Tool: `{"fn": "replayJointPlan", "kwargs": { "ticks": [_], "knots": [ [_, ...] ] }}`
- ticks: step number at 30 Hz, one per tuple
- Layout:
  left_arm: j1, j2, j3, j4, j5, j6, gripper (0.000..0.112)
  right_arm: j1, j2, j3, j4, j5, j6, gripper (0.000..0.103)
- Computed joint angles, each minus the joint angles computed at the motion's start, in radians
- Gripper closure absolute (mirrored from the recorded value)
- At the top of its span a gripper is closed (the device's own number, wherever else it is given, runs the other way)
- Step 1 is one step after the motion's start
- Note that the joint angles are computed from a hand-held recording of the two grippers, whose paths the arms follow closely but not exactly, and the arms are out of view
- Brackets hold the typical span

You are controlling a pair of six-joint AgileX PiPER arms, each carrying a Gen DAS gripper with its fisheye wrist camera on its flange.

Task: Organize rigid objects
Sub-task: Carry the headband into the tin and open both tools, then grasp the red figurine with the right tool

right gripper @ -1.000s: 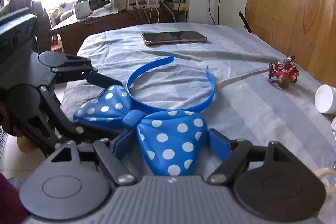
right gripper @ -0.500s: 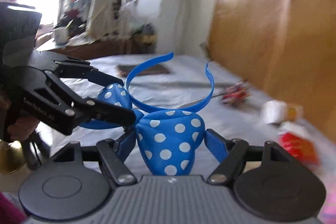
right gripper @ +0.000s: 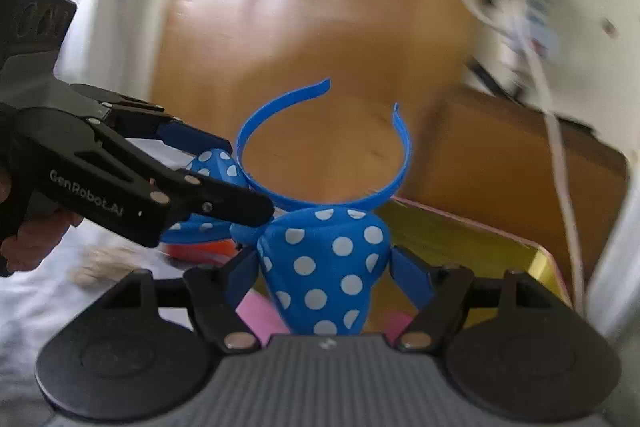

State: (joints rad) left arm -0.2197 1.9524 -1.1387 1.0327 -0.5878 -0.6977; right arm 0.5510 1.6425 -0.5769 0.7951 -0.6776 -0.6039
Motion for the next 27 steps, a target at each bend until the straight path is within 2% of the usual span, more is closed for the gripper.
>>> {"fn": "replayJointPlan", "kwargs": {
  "ticks": [2, 4, 5, 7, 9, 12, 14, 16, 18, 21, 24, 27],
  "knots": [
    [-0.071, 0.079, -0.117, -0.019, 0.122, -0.041, 0.026, -0.112, 0.048, -0.03, -0.092, 0.052, 0.094, 0.03],
    [-0.118, 0.113, -0.173, -0.106, 0.244, 0.001, 0.027, -0.143, 0.114, -0.069, -0.025, 0.006, 0.095, 0.017],
    [-0.118, 0.113, -0.175, -0.119, 0.264, -0.009, 0.028, -0.151, 0.148, -0.084, -0.01, -0.032, 0.108, 0.017],
    [-0.077, 0.073, -0.105, -0.091, 0.194, -0.045, 0.027, -0.183, 0.152, -0.071, -0.079, -0.039, 0.211, 0.024],
    [-0.017, 0.004, 0.017, -0.122, 0.104, 0.017, 0.026, -0.173, 0.146, -0.043, -0.117, -0.079, 0.3, 0.025],
    [0.117, -0.096, 0.203, -0.054, -0.033, 0.008, 0.026, -0.106, 0.125, 0.008, -0.073, -0.177, 0.323, 0.025],
    [0.215, -0.139, 0.311, -0.044, -0.09, 0.057, 0.026, -0.052, 0.105, 0.027, -0.066, -0.21, 0.363, 0.029],
    [0.335, -0.15, 0.389, -0.017, -0.148, 0.076, 0.026, -0.04, 0.089, 0.009, -0.113, -0.191, 0.4, 0.038],
    [0.455, -0.139, 0.42, 0.015, -0.159, 0.07, 0.026, 0.025, 0.073, -0.008, -0.1, -0.187, 0.395, 0.04],
    [0.581, -0.099, 0.425, -0.048, -0.142, 0.119, 0.026, 0.113, 0.095, -0.107, -0.08, -0.127, 0.348, 0.042],
    [0.666, -0.066, 0.415, -0.169, -0.126, 0.24, 0.026, 0.155, 0.16, -0.241, -0.11, -0.022, 0.35, 0.042],
    [0.749, -0.029, 0.368, -0.151, -0.123, 0.231, 0.026, 0.182, 0.289, -0.469, -0.092, 0.12, 0.308, 0.042]
  ]
}}
